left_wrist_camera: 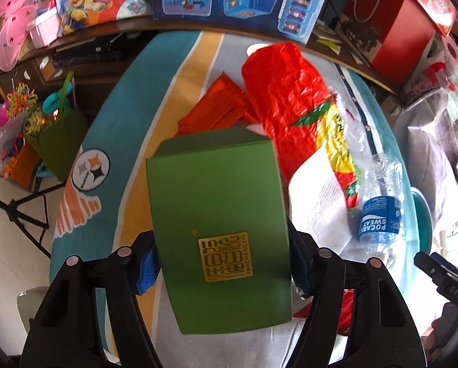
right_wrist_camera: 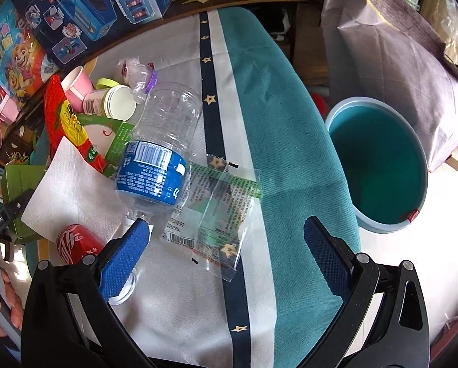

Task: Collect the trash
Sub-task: 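Grasp the green box with the left tool while the right tool grasps the water bottle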

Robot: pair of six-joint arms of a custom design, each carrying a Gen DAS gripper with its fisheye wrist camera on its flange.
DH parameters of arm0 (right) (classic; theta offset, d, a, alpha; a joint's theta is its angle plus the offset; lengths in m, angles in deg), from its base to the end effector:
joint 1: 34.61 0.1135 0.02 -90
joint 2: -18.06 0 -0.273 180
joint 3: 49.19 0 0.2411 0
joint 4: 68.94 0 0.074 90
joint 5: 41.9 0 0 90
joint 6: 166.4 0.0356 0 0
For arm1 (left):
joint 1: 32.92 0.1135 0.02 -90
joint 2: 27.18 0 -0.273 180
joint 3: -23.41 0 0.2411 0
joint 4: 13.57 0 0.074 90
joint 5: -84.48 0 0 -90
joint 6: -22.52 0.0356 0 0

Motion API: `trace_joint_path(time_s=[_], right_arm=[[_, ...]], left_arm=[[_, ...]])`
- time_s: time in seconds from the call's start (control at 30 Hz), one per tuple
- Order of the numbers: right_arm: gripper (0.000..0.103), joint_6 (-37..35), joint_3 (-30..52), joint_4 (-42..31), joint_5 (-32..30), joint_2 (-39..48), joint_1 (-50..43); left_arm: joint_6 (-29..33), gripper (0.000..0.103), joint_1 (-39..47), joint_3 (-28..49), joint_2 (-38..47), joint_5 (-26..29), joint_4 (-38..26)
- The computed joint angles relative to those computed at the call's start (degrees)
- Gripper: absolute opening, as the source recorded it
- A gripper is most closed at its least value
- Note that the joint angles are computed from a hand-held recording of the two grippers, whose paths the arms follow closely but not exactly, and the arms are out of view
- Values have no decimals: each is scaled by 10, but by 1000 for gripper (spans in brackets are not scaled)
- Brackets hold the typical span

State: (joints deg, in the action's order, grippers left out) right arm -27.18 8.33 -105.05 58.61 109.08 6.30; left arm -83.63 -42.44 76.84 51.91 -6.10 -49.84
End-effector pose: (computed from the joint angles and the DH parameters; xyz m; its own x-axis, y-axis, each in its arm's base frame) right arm 0.2037 0.1679 0.1512 -0.9139 0.1932 -0.3570 0.1472 0.9773 0.1521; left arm 0.2340 -0.0389 0.1805 -0.8806 -0.1343 -0.4545 -0.0877 0.9886 -0.1223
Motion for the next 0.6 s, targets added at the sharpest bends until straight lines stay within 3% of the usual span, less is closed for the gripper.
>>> trace_joint_path(time_s=[0.07,0.6], right_arm=[[97,-6,11,-3,-4,7,-2],[96,-62,178,-12,-76,151,-80]], left_arm=[[12,62,22,-12,-3,23,13],[78,62,116,35,-139,126,-27]])
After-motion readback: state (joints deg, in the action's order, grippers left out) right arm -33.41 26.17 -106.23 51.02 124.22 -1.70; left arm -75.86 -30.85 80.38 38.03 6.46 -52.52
